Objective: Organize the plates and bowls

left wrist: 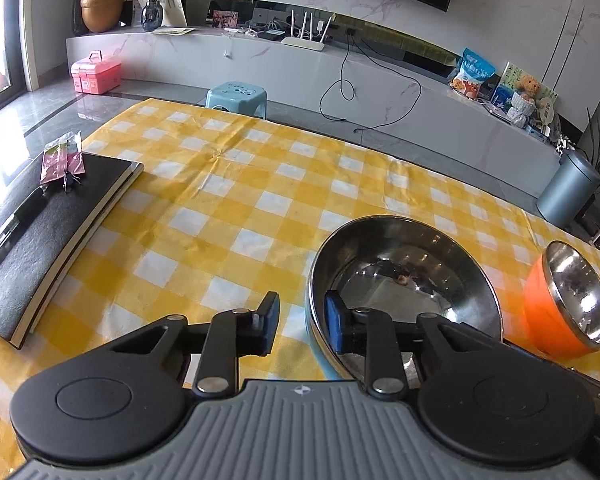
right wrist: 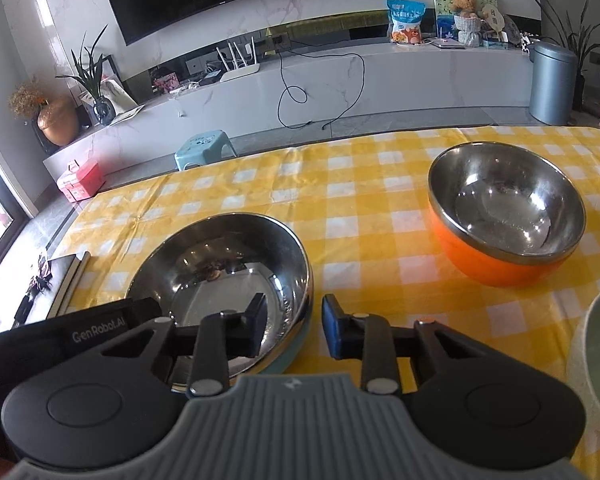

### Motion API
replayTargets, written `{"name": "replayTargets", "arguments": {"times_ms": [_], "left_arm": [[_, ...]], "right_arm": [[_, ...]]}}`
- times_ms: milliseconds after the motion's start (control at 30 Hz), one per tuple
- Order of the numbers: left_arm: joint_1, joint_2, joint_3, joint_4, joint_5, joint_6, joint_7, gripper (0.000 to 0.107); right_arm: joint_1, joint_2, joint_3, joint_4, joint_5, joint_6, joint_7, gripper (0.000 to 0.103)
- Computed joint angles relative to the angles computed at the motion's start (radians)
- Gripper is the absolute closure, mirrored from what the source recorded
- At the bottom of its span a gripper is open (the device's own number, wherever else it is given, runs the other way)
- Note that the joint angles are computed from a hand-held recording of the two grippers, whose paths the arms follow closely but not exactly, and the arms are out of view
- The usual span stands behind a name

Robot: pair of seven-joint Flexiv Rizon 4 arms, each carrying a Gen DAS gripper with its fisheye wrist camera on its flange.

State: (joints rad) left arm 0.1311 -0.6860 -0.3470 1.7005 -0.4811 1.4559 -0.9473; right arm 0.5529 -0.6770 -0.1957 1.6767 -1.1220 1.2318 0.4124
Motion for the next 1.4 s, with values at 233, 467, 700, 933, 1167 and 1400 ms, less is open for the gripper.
{"name": "replayTargets", "arguments": {"times_ms": [233, 467, 700, 933, 1167, 1400], "left_arm": [[-0.003, 0.004, 0.001, -0.002, 0.018, -0.018, 0.021, 0.091], [-0.008, 0.027, 0.006, 0.016, 0.006, -0.024, 0.034, 0.096], [0.061, 0.114, -0.089, 0.127, -0.059, 0.017, 0.084, 0.096], [0.159, 0.236, -0.215, 0.285, -0.194, 0.030, 0.168, 0.096], [0.271, 0.347, -0.415, 0.443, -0.444, 0.097, 0.370, 0.096], [0.334, 0.446, -0.593, 0.539, -0.800, 0.133, 0.636, 0.096]], "right_arm": [[0.006, -0.007, 0.004, -0.009, 0.029, -0.016, -0.021, 0.084], [0.009, 0.009, 0.006, 0.004, 0.047, -0.025, -0.004, 0.089], [0.004, 0.093, 0.009, 0.090, -0.067, -0.017, 0.111, 0.091], [-0.040, 0.225, 0.077, 0.225, -0.226, -0.046, 0.244, 0.092], [-0.104, 0.345, 0.174, 0.355, -0.332, -0.090, 0.366, 0.093], [-0.170, 0.446, 0.279, 0.463, -0.378, -0.160, 0.443, 0.093]]}}
